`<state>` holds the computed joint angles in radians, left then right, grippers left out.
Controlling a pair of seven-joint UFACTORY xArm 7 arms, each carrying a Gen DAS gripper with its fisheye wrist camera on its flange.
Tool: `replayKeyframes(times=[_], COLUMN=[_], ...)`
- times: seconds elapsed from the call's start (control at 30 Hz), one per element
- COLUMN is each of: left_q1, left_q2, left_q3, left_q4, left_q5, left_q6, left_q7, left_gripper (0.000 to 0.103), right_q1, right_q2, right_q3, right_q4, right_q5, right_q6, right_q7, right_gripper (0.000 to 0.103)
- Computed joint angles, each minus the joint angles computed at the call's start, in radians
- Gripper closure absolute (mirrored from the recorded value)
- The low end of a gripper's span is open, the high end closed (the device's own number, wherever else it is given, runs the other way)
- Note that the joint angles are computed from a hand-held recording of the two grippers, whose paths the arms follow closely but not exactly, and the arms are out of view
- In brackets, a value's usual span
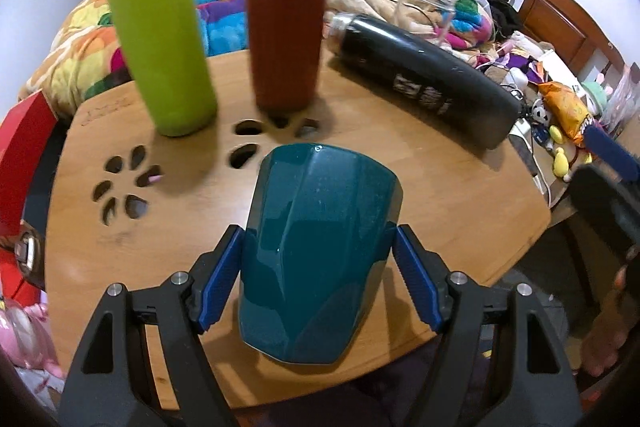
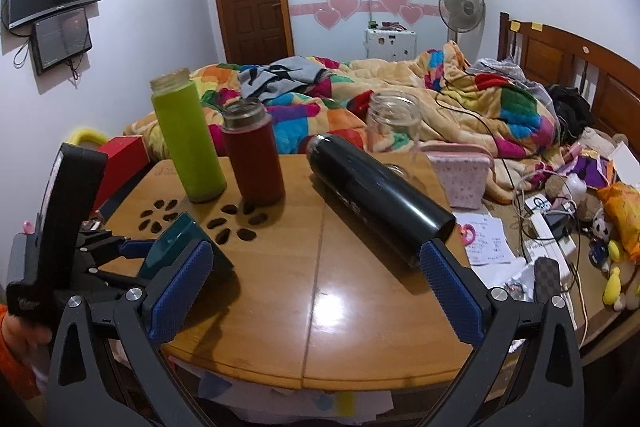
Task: Flip cup upside down
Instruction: 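Lift the teal cup with the left gripper toward the right gripper, then grasp the teal cup with the right gripper while the left gripper releases it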
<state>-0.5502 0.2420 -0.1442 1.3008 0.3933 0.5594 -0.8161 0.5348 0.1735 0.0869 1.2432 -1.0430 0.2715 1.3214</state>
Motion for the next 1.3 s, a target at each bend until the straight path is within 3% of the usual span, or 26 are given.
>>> replayKeyframes(times=[0.23,0.33,0.47,0.57,0.7,0.83,0.97,1.13,1.23,1.3], left_q1=[-0.044,-0.017,0.034,0.045,0.057,0.111,0.180,0.224,0.233,0.231], left_q2=[0.054,0.037,-0.037,-0.114,-0.214,-0.331,-0.416,-0.447,-0.431,-0.410], left_q3=[0.008,-0.012,-0.049,-0.055,-0.052,-0.064,-0.082,-0.103,-0.123,-0.130], left_q4=[0.085,0.068,-0.036,-0.129,-0.239,-0.351,-0.432,-0.463,-0.443,-0.422], left_q5=[0.032,-0.039,-0.189,-0.235,-0.180,-0.042,0.001,-0.017,0.005,0.018], left_q6=[0.059,0.056,-0.024,-0.066,-0.096,-0.074,-0.083,-0.120,-0.123,-0.136], left_q7=[-0.072,-0.014,0.077,0.095,0.021,-0.161,-0.249,-0.231,-0.206,-0.194], left_gripper=[0.028,0.027,0.025,0.025,0.025,0.025,0.025,0.026,0.028,0.029], right_q1=[-0.021,-0.019,-0.016,-0.017,-0.008,-0.020,-0.028,0.045,0.098,0.090], right_q2=[-0.004,-0.004,0.002,0.013,0.041,0.084,0.153,0.235,0.265,0.278], right_q3=[-0.003,-0.006,-0.010,-0.012,-0.008,0.028,0.090,0.079,0.046,0.064], right_q4=[-0.037,-0.041,-0.036,-0.031,-0.011,0.007,0.055,0.148,0.193,0.203], right_q5=[0.054,0.062,0.059,0.076,0.140,0.313,0.477,0.560,0.586,0.647], right_q6=[-0.022,-0.021,-0.028,-0.052,-0.062,-0.108,-0.133,-0.075,-0.021,-0.004], right_q7=[-0.009,-0.021,-0.019,-0.025,-0.092,-0.242,-0.389,-0.471,-0.505,-0.564], right_gripper=[0.000,0.000,0.000,0.000,0.000,0.000,0.000,0.000,0.011,0.025])
